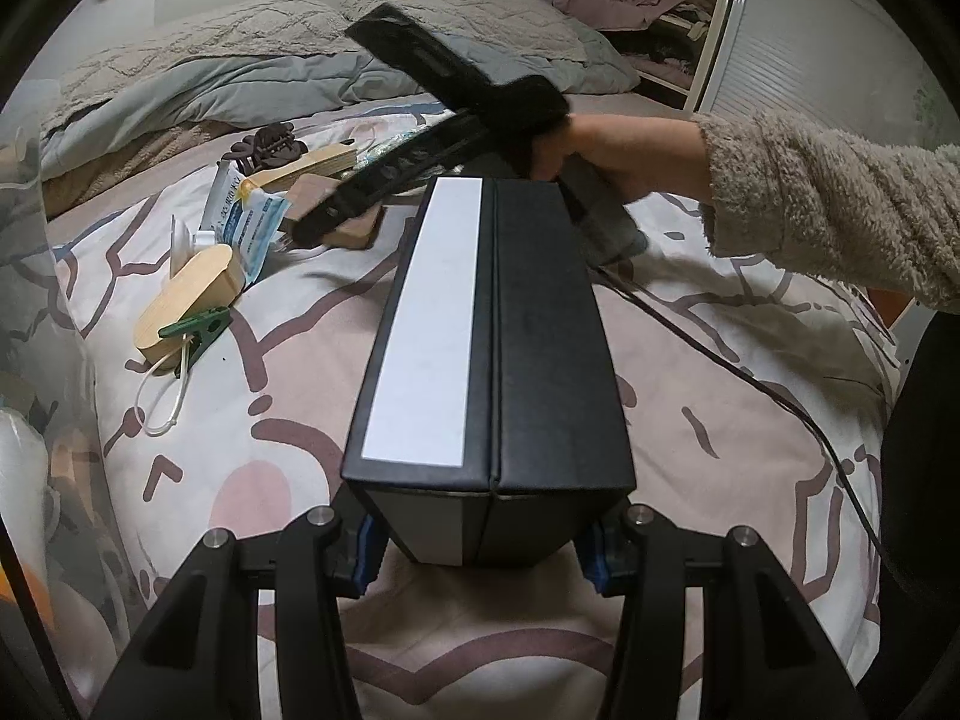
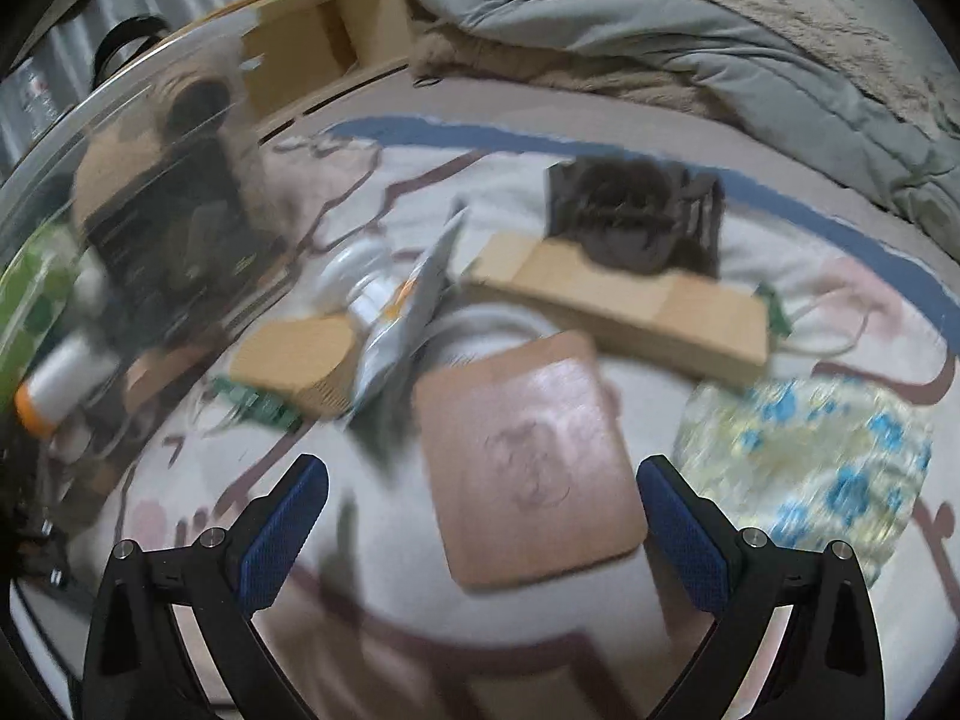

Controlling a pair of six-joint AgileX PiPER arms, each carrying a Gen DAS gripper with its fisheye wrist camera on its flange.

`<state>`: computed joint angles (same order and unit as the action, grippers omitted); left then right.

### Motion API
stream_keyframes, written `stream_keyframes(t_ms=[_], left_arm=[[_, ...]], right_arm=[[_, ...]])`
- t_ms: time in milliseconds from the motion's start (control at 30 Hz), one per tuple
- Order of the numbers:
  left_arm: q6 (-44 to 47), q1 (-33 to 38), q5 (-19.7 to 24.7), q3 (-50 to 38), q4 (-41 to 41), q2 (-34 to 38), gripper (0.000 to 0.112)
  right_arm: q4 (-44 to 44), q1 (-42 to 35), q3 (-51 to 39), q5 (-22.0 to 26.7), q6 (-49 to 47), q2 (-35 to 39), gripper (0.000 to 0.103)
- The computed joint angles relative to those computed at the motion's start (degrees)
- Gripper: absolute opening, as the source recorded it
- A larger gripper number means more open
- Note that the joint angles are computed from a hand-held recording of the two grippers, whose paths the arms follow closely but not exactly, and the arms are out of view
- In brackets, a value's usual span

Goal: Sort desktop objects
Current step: 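Lift the CHANEL box with the left tool while the right tool reaches the wooden pad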

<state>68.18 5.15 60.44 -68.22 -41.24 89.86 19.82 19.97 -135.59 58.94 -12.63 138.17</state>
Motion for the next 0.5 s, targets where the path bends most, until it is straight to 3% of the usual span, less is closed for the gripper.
stream_keyframes(t_ms=[133,200,267,433,500], left_arm=[[0.27,-0.18,-0.63,0.43,-0.03,-0.34,0.05],[0.27,-0.49,-1.17,0.68,0.09,-0.61,0.05],[0.0,-0.57,-1.28,0.56,0.06,-0.58,0.05],[-0.84,-0.85,-1.85,0.26,-0.38,-0.39,0.051],[-1.31,-1.14,-2.63,0.2,-0.78,-0.55,0.059]], right_arm=[[-0.39,1.03,8.24,-3.3,-2.1,-4.68,0.102],[-4.82,2.18,9.37,-5.3,0.79,-5.28,0.076],[-10.37,3.05,5.51,-3.83,5.58,-3.16,0.066],[-11.62,3.35,2.57,-3.05,6.21,-1.54,0.066],[-11.52,3.26,1.96,-2.93,6.54,-1.18,0.066]])
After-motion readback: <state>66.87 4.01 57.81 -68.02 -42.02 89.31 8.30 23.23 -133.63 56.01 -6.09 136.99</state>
